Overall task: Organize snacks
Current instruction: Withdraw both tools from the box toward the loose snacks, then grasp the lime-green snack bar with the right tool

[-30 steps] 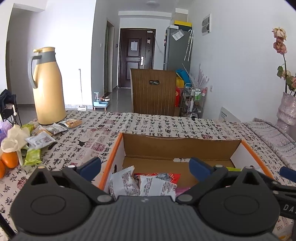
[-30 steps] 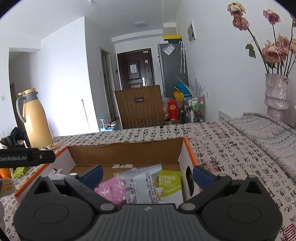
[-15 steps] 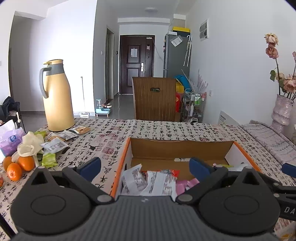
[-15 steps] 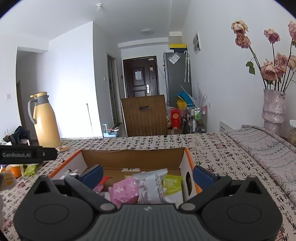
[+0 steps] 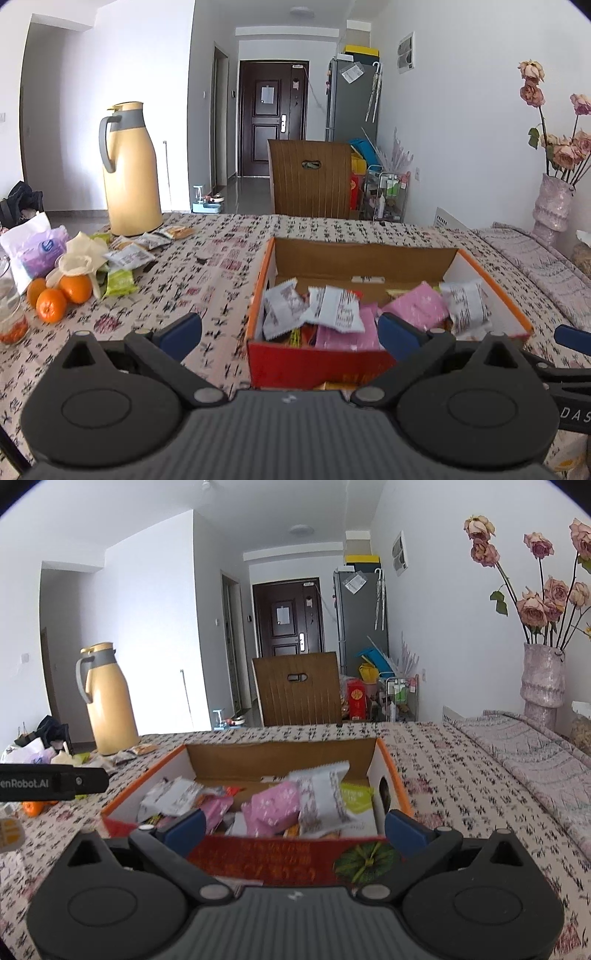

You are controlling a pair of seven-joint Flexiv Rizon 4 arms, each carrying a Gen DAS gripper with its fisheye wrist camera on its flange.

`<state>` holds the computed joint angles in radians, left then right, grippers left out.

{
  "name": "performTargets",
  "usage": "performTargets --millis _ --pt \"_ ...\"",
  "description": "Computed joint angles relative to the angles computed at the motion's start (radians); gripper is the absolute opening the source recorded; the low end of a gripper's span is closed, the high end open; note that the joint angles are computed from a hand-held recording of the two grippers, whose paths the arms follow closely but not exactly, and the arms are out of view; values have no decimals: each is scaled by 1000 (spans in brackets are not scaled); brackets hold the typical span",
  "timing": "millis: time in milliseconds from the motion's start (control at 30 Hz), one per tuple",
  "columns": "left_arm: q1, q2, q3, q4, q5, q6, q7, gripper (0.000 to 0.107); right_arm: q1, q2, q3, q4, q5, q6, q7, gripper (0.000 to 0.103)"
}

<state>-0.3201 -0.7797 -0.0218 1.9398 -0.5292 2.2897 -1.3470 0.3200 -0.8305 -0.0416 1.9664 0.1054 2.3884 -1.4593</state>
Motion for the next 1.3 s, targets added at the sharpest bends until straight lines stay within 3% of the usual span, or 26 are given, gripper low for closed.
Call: performTargets --millis 767,1300 --pt "44 44 -21 242 138 103 -124 103 29 14 56 207 20 108 3 103" --pt "85 36 -19 296 202 111 -192 103 83 3 54 245 22 116 -31 103"
